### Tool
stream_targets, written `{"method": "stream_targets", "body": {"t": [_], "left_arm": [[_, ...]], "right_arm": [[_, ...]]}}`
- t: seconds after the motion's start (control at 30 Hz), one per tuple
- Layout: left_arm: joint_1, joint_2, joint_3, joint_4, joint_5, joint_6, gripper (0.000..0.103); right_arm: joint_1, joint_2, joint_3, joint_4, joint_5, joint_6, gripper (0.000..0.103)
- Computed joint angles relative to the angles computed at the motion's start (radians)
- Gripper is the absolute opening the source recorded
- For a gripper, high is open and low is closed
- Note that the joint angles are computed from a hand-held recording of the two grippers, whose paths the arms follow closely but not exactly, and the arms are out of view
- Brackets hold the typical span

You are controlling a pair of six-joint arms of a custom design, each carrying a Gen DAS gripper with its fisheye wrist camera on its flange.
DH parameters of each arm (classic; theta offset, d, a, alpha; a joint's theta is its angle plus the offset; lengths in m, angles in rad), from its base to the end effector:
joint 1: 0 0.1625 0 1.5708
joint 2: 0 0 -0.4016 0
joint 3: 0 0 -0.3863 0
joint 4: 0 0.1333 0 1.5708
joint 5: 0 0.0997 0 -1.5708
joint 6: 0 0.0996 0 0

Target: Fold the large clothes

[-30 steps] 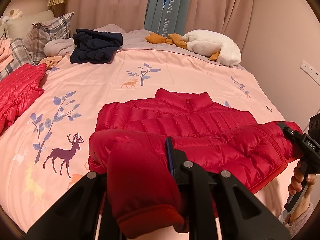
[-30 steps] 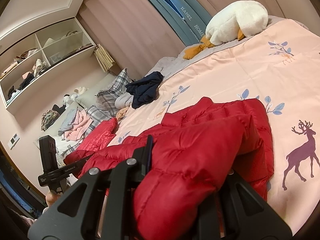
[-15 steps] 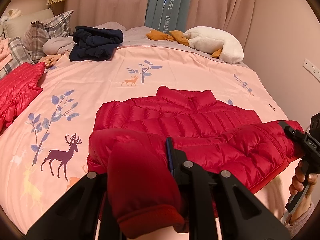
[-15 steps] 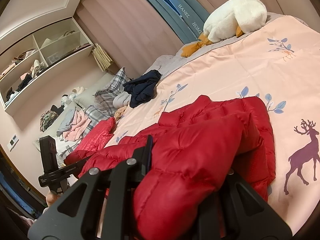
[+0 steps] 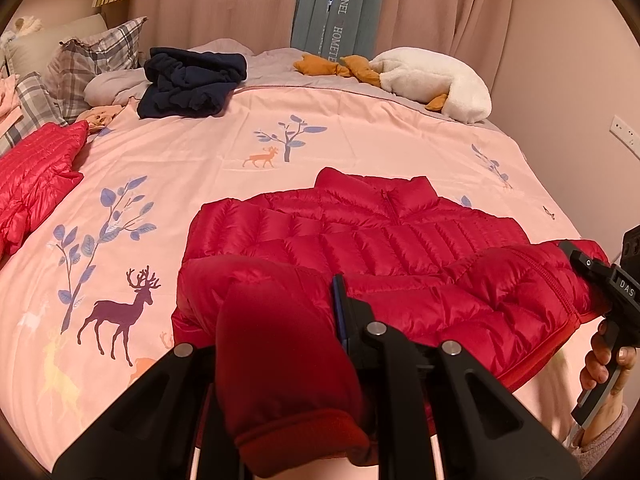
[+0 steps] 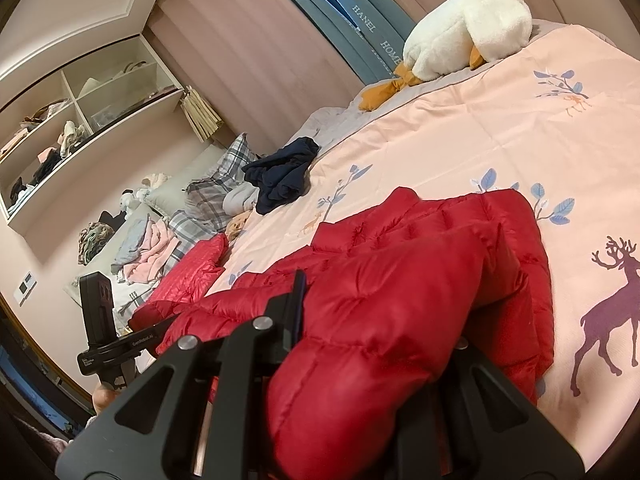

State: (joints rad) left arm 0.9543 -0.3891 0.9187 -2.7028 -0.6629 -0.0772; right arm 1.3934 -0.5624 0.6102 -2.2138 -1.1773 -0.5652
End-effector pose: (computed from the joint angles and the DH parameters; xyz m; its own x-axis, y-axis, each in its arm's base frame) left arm -0.3024 -0.7930 0.1257 -0.7948 -0.0604 -0.6038 0.4163 0.6696 -0.6150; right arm 0.0171 -0.8765 0.3379 -0.8780 -0.4776 0.0322 -0.3838 0.6622 -0.6435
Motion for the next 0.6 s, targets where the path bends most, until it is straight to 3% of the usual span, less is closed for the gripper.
{"method": "stream_targets", "body": {"t": [0.6], "left_arm": [[0.017, 0.034, -0.062, 0.044, -0.003, -0.003, 0.016]], "right_arm": [[0.003, 0.034, -0.043, 0.009, -0.021, 0.013, 0.018]]}}
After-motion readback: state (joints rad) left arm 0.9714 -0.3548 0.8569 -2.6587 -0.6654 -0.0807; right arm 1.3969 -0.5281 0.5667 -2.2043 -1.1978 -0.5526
